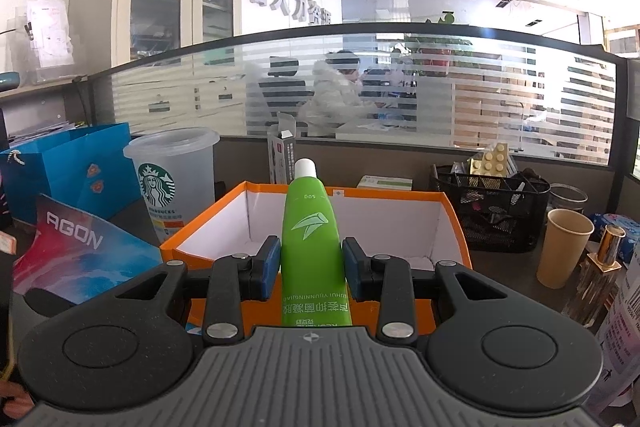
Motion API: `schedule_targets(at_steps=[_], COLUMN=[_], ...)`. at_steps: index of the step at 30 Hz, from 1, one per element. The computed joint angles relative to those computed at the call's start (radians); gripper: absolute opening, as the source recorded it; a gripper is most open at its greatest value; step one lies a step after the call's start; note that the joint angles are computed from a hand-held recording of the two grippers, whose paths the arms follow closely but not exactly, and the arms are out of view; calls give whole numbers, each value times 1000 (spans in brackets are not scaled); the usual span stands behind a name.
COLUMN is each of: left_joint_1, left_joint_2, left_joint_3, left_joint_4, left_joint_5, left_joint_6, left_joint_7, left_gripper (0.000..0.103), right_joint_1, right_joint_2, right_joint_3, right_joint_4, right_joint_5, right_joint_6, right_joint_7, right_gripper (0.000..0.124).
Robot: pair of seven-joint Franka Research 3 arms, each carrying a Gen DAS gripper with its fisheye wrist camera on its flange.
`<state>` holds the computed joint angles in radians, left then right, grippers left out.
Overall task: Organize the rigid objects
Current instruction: 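Carry the marker with the left tool while the right tool carries the green tube over the box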
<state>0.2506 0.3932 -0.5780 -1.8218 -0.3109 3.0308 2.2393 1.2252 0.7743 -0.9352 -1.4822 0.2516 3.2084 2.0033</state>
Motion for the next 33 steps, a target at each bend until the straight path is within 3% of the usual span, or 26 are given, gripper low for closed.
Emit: schedule_targets(at_steps=[9,13,19,23,26,33], left_joint_1=[124,122,47,-47,-114,-215], left_joint_2=[-26,-21,-2,38,83,196], left_joint_3=[-159,-171,-114,-22,48,139], left_joint_4=[20,71,161,243,330,537], left_joint_5=[-139,-187,-182,-88,-4,120], left_joint_6=[19,13,32,36,-3,-106], left_joint_7=[117,155,163,82,-6,-147], left_gripper=[8,8,8,8,8,8], right_joint_1=[5,-1,-16,-49,-83,-177], right_joint_2=[3,10,23,36,44,68], right_joint_3=[-10,-11,-10,2,22,77], right_joint_4=[2,14,44,87,123,236], right_joint_5=[32,56,76,70,49,-38], right_joint_6=[25,28,24,12,1,-53], right_joint_7=[-28,-42,-51,-43,-32,16], right_gripper=[31,31,31,31,31,31])
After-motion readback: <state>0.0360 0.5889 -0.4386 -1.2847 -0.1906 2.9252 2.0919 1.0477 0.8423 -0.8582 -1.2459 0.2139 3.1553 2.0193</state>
